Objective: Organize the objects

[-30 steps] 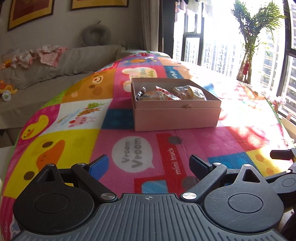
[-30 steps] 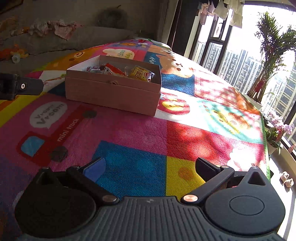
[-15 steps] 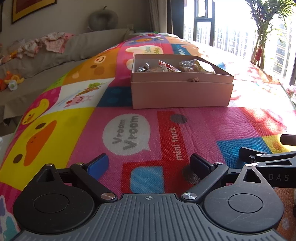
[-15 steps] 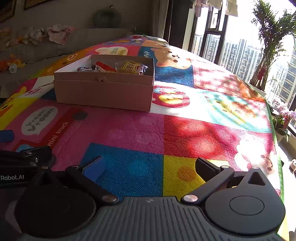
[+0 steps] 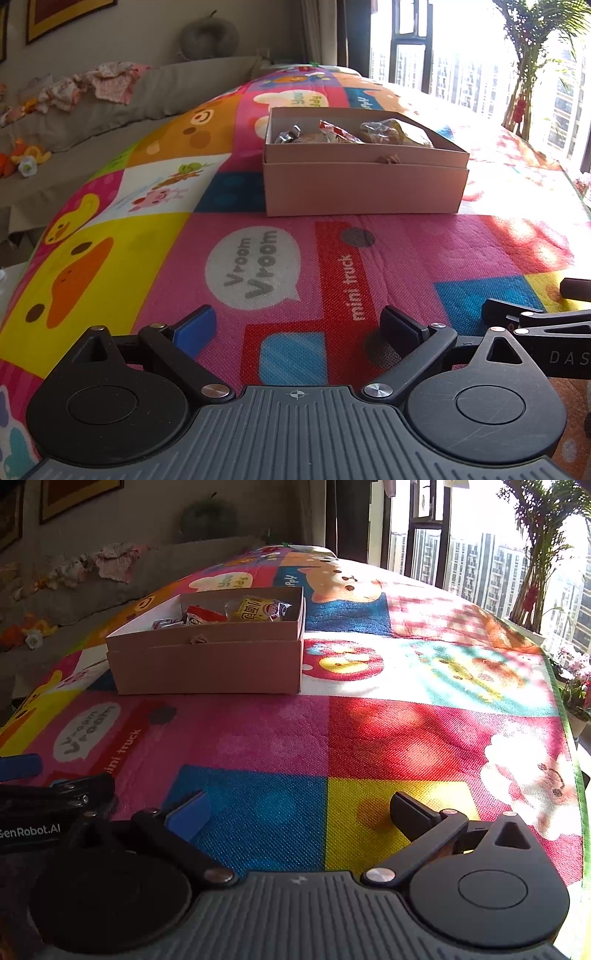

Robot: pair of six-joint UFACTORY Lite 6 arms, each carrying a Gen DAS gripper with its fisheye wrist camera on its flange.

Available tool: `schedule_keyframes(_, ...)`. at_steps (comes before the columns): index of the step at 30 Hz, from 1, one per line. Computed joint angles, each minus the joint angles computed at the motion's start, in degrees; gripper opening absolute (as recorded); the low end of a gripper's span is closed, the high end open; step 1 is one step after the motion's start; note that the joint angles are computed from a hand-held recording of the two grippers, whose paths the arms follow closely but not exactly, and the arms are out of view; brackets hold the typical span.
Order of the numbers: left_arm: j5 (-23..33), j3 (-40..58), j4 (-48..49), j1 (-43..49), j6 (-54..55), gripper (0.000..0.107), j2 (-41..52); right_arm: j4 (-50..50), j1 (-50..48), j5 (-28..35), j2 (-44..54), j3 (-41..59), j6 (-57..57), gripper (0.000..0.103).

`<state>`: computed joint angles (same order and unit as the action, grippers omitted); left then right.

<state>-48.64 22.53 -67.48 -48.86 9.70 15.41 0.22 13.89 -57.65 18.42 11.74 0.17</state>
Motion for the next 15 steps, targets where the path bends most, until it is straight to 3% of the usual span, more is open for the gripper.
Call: schedule_keyframes(15, 0.00, 0.13, -0.01, 0.08, -0.31, 0.099, 0.13, 0.22, 0.03, -0.01, 0.42, 0.29, -0.22, 0.103)
